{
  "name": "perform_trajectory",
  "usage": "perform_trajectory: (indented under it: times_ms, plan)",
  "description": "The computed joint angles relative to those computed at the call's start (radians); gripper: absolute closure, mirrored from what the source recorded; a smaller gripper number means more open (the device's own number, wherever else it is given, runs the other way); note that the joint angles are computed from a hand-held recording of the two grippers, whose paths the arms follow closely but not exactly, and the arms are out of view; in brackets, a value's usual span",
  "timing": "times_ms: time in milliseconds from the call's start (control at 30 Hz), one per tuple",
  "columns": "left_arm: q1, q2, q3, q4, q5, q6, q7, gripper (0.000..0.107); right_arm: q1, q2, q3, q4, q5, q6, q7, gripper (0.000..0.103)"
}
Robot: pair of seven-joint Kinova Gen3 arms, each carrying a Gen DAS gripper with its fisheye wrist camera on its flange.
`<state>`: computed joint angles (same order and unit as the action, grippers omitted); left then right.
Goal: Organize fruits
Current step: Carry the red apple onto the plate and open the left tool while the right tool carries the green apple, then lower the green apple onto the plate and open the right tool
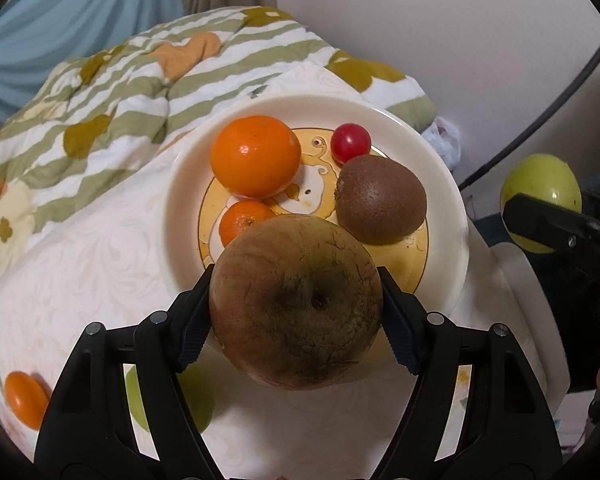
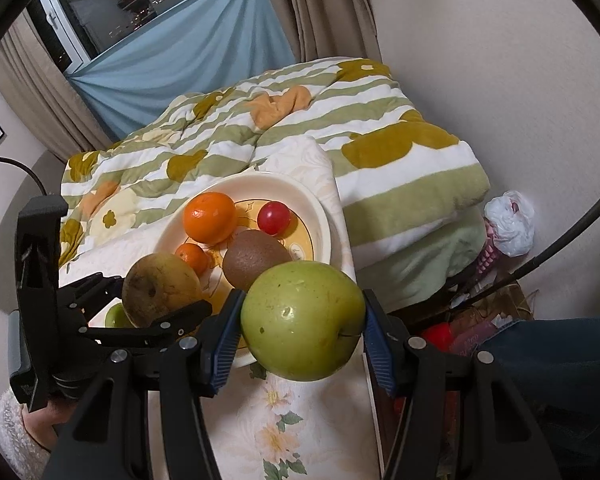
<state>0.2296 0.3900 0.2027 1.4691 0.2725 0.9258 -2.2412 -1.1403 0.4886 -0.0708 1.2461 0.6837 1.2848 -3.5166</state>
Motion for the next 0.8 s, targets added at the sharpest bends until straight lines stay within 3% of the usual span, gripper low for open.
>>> perform_trajectory:
  times_ms: [67,433,800]
  plan:
    - [-0.023,-0.019,0.014,0.015,0.032,-0.015,-0.039,0.004,0.001,0.001,-0.001,-0.003,-0.001,0.001,0.003,0.05]
    - [-0.071,-0.076,-0.016,0.008,0.078,0.014,-0.051,0.004,0.001,0.008,0.002,-0.03,0.007,0.003,0.051,0.05]
    - [-0.121,-0.141,-0.067,0.038,0.065,0.012,0.033,0.004,0.039,0.029,0.002,-0.039,-0.021,-0.094,0.17,0.05]
